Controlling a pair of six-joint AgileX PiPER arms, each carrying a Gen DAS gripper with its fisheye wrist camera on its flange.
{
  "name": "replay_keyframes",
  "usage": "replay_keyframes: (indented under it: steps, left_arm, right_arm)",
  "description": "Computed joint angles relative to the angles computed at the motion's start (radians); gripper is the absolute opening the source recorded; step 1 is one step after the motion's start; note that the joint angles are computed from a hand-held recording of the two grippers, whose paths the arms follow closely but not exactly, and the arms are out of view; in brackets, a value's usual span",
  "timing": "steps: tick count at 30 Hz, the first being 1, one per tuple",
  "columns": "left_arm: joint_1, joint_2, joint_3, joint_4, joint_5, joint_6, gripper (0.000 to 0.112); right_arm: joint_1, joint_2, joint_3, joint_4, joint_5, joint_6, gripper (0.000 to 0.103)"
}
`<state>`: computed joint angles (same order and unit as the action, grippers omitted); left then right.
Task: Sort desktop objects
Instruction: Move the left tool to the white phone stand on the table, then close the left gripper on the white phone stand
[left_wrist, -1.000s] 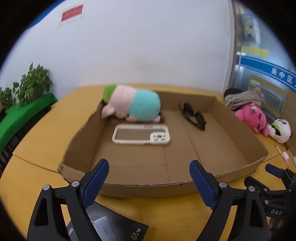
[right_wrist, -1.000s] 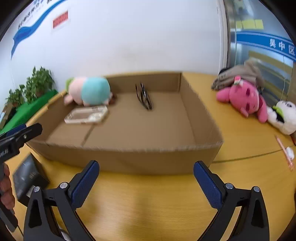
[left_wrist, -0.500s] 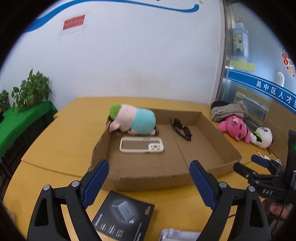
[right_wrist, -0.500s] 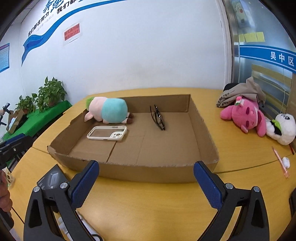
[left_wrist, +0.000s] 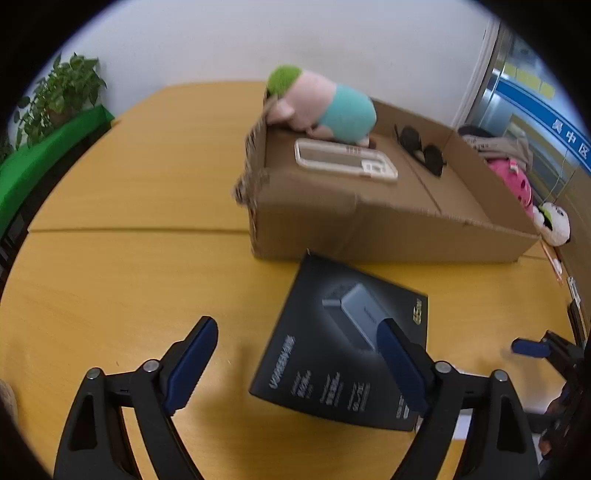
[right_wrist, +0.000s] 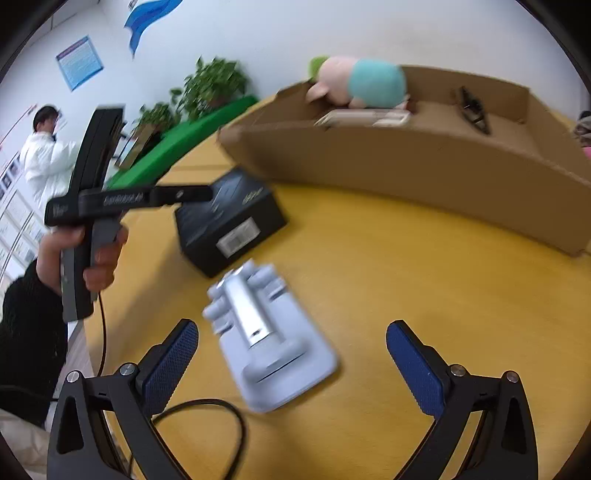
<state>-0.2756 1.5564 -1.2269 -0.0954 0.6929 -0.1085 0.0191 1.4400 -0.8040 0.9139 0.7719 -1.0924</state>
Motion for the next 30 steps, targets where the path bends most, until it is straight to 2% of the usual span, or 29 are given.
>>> replay_keyframes:
  steps: [3, 6, 8, 9, 10, 11, 12, 14, 18, 23, 24, 26, 28, 30]
  left_arm:
    - [-0.042, -0.074, 0.055, -0.064, -0.035, 0.056, 0.085]
    - [-0.084, -0.166, 0.108, -0.180, -0.047, 0.177, 0.085]
    - [-0.115, -0.206, 0.131, -0.253, -0.025, 0.250, 0.085]
    - [-0.129, -0.210, 0.130, -0.281, -0.005, 0.276, 0.085]
    - [-0.146, -0.214, 0.138, -0.298, 0.008, 0.290, 0.085]
    - [-0.159, -0.214, 0.145, -0.305, 0.015, 0.294, 0.085]
    - [-0.174, -0.211, 0.152, -0.309, 0.024, 0.295, 0.085]
    - [-0.194, -0.196, 0.170, -0.351, 0.029, 0.316, 0.085]
    - [-0.192, -0.161, 0.212, -0.469, 0.024, 0.351, 0.085]
    - [-0.224, -0.084, 0.187, -0.475, 0.015, 0.248, 0.078]
    - [-0.242, -0.062, 0.168, -0.435, 0.020, 0.197, 0.068]
    - [-0.292, -0.043, 0.141, -0.348, 0.010, 0.116, 0.057]
    - [-0.302, -0.019, 0.115, -0.355, 0.025, 0.109, 0.035]
    - [-0.310, -0.013, 0.113, -0.363, 0.012, 0.097, 0.035]
  right_arm:
    - [0.079, 0.012, 0.020, -0.078, -0.055, 0.034, 0.103]
    - [0.152, -0.015, 0.067, -0.121, -0.155, 0.009, 0.103]
    - [0.243, -0.040, 0.119, -0.233, -0.300, 0.054, 0.102]
    - [0.267, -0.051, 0.136, -0.255, -0.337, 0.075, 0.099]
    - [0.264, -0.053, 0.140, -0.237, -0.335, 0.070, 0.098]
    - [0.263, -0.059, 0.142, -0.255, -0.338, 0.094, 0.091]
    - [0.253, -0.066, 0.142, -0.244, -0.327, 0.086, 0.080]
    - [0.243, -0.082, 0.155, -0.247, -0.326, 0.088, 0.076]
    - [0.208, -0.142, 0.215, -0.230, -0.315, 0.052, 0.074]
    - [0.079, -0.250, 0.293, -0.167, -0.242, -0.064, 0.074]
    - [0.070, -0.265, 0.291, -0.183, -0.227, -0.040, 0.074]
    - [0.012, -0.305, 0.321, -0.170, -0.199, -0.071, 0.074]
    - [-0.050, -0.325, 0.333, -0.146, -0.157, -0.111, 0.074]
    - [-0.106, -0.349, 0.342, -0.131, -0.114, -0.132, 0.074]
